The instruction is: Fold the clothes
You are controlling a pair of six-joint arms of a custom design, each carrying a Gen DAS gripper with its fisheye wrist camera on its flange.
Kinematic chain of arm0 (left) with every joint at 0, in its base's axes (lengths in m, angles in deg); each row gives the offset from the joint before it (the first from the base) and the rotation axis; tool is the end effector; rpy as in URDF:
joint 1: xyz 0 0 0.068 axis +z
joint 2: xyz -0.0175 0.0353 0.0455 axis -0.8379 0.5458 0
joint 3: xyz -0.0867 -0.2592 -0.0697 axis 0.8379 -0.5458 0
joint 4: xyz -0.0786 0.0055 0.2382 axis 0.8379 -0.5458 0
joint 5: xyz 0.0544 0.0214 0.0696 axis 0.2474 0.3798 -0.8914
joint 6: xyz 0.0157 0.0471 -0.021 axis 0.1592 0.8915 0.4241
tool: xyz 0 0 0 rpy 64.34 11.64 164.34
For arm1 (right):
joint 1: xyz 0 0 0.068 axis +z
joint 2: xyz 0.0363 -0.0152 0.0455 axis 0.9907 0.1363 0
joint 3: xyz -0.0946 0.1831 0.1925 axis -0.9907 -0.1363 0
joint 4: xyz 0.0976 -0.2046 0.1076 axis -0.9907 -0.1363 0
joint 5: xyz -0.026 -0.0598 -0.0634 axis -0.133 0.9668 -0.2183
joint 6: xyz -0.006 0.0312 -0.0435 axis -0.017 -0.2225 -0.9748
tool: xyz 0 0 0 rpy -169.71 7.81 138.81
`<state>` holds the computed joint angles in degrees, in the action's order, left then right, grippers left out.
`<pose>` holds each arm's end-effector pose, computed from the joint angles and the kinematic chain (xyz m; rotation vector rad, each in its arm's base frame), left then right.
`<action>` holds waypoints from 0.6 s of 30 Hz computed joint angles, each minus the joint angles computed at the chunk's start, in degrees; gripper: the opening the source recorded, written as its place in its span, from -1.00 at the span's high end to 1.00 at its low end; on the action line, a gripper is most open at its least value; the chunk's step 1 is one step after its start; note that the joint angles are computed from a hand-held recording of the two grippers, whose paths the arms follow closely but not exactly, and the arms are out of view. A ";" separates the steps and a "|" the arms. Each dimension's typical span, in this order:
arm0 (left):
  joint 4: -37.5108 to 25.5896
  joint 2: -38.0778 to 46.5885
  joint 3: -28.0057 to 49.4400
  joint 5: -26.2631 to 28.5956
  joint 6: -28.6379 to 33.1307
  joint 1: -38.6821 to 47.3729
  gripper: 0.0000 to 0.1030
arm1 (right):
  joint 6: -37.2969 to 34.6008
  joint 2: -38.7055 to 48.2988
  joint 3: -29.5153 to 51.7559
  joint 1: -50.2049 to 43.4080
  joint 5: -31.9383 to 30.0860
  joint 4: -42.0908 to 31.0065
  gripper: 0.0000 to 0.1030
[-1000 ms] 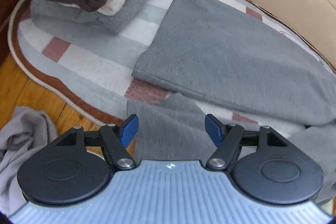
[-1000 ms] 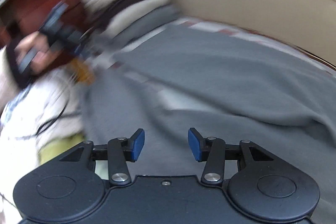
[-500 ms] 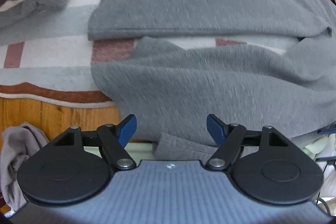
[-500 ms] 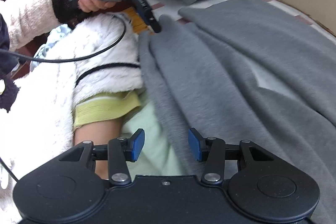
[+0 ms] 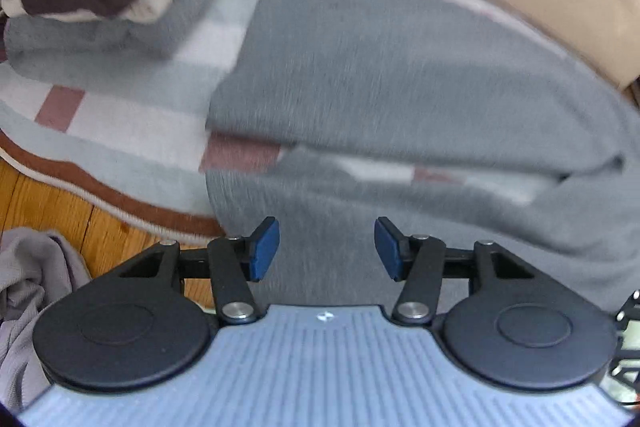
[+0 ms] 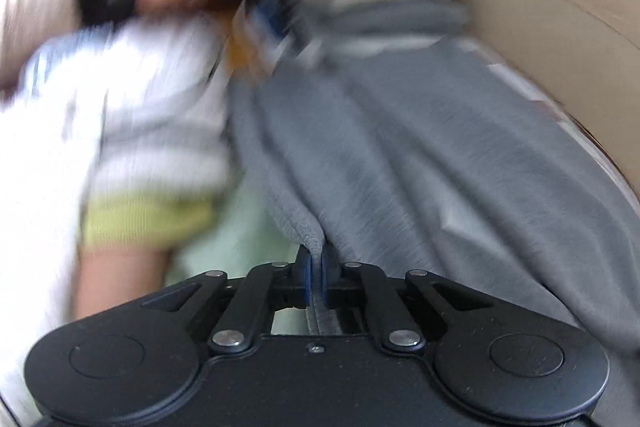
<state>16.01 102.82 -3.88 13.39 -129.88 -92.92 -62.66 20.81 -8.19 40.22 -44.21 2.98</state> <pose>0.2440 -0.1716 0.2571 -0.1945 2.6887 -0.2652 0.1084 -0.0657 0.2539 -1.1602 2.1737 0.5551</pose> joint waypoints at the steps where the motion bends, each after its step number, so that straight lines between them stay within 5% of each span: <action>1: -0.22 0.26 0.62 -0.43 -0.27 -0.16 -0.05 | 1.56 3.55 3.45 -1.79 -2.16 -2.01 0.91; 3: -0.64 0.77 1.85 -1.29 -0.81 -0.47 -0.08 | 7.18 7.29 7.86 -4.18 -5.44 -0.49 0.92; 5: -0.85 2.38 2.94 -1.28 -1.19 -0.47 -0.08 | 16.47 5.94 7.30 -3.69 -4.76 9.60 0.92; 9: 1.64 5.11 2.84 1.25 -5.51 -0.33 -0.08 | 34.31 4.37 2.30 -0.66 3.61 29.17 0.92; 12: 3.76 6.46 2.68 1.39 -8.35 -2.32 -0.08 | 44.46 7.94 0.72 -0.99 7.40 34.97 0.92; 18: 3.34 8.37 5.42 1.48 -3.45 -7.36 -0.18 | 48.82 7.59 -1.46 -2.66 8.67 44.03 0.93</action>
<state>19.35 111.19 1.54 14.87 -133.34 -100.28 -13.84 28.40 -9.65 37.56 -35.54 47.01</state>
